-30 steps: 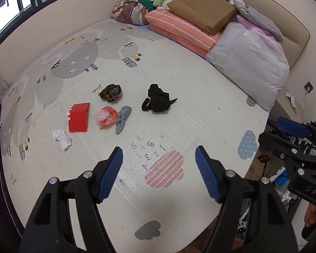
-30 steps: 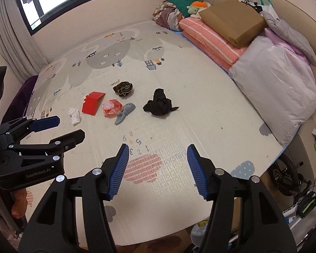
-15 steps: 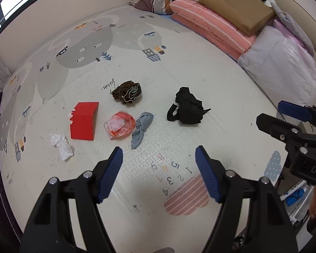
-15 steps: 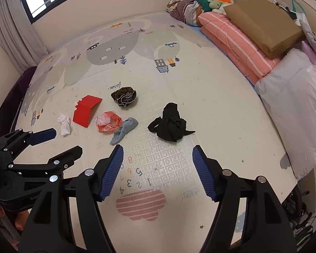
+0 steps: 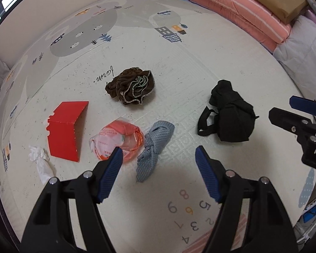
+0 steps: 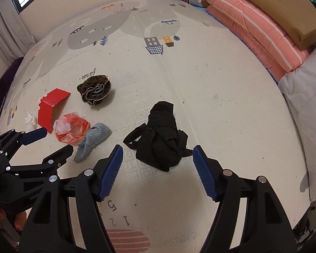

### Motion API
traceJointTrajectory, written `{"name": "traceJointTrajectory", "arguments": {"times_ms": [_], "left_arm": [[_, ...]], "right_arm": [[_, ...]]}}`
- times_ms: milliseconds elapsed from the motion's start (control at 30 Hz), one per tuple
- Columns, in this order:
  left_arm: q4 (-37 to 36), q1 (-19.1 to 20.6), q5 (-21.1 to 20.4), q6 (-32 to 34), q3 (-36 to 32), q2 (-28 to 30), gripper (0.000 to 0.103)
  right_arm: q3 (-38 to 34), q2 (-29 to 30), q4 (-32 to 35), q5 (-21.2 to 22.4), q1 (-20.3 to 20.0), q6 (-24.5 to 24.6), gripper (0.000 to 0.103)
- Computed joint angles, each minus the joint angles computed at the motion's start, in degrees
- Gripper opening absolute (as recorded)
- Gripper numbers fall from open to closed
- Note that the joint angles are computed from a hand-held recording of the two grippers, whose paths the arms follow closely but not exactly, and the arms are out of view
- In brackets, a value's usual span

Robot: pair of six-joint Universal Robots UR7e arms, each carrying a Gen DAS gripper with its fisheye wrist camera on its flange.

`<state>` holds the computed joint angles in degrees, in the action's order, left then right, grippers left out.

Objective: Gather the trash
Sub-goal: 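Move both open tools back over the mat toward the black cloth and sock, then grasp the black cloth with the right tool while the left tool grasps the grey sock, then lift the black cloth and grey sock and carry them to the bin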

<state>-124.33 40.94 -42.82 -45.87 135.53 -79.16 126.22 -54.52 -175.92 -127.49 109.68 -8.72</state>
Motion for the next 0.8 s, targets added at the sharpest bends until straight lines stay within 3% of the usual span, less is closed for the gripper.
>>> {"name": "traceJointTrajectory", "arguments": {"times_ms": [333,433,467,500,600,700,800], "left_arm": [[-14.81,7.27,2.75,8.03,0.77,10.25,0.069],[-15.12,9.12,2.59,7.92,0.04,12.15,0.055],[-15.17,9.58,2.31,7.73,-0.09,12.52,0.044],[-14.97,10.00,1.93,7.54,-0.22,12.72,0.032],[-14.98,10.02,2.21,7.30,0.13,12.53,0.021],[-14.65,9.53,1.47,7.39,0.44,11.29,0.016],[-13.52,7.95,0.81,6.60,1.18,9.40,0.016]], "right_arm": [[-3.13,9.00,-6.13,1.14,-5.74,-4.85,0.070],[-3.76,10.53,-5.45,1.18,-6.75,-4.98,0.070],[-3.82,10.79,-5.18,1.32,-7.00,-4.90,0.070],[-3.86,10.92,-4.70,1.43,-7.17,-4.78,0.067],[-3.41,10.56,-4.53,1.87,-6.96,-5.25,0.048],[-2.80,9.77,-4.88,2.39,-6.09,-6.00,0.037],[-2.03,8.59,-5.05,2.54,-4.93,-6.10,0.032]]}}
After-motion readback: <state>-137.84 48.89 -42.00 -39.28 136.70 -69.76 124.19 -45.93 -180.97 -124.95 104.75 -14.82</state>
